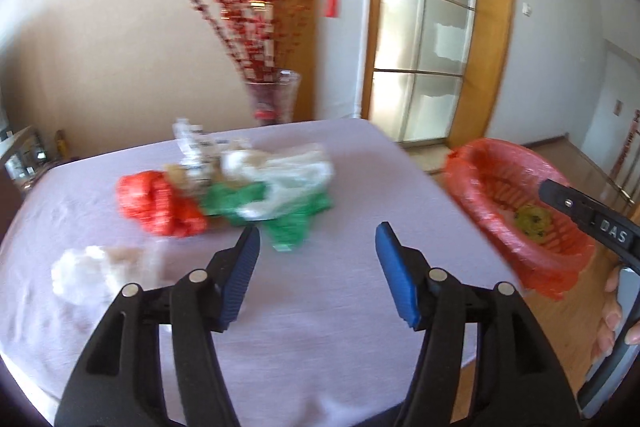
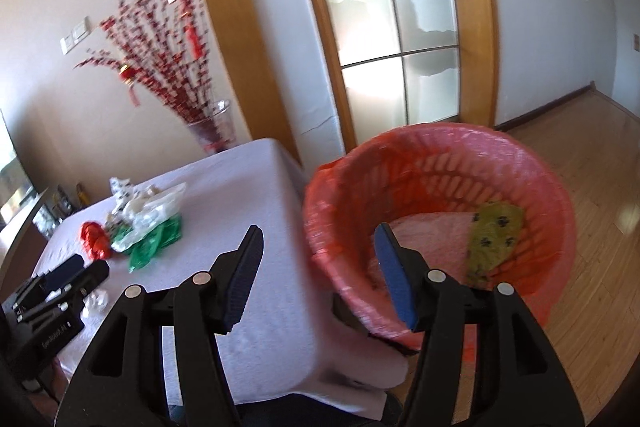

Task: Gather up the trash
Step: 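Open both tools to drop the green bag and bubble wrap into the basket, then grasp the clear bag with the left tool while the right tool grasps a white bag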

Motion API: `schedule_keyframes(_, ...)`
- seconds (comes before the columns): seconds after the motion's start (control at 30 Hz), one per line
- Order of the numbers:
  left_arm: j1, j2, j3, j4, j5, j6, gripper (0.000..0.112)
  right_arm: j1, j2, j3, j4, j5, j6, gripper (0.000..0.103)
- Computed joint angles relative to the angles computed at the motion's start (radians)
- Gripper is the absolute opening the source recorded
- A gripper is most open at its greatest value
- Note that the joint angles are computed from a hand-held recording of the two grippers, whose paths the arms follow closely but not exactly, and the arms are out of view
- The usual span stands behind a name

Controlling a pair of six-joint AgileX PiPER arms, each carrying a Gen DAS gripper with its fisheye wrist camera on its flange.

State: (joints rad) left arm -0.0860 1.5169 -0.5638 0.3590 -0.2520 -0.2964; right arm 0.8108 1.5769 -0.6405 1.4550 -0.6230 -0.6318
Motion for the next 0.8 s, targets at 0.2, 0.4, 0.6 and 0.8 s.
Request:
schedule_keyframes(0.2,0.221,0.021,0.018,-0.167,-0.034,0.224,0.063,0.057,0.086,-0.092,-0.005,0.049,-0.031,0.059)
schedule_keyframes(0.4,0.353,0.123,-0.053,0.119,0.001,-0.05,0.062,0.099,0.149,-0.182,0.049,0.078,-0.116,0.059)
schedule_keyframes(0.6,0.378,0.207,-0.101,0.383,0.027,-0.277,0.045,0.119,0.193,-0.254,0.121,0.082,-0.214,0.059)
schedule_keyframes(0.8,0.407,0.232,-0.109,0.506,-0.018,-0.38,0.027,0.119,0.227,-0.315,0.171,0.101,-0.293,0.059)
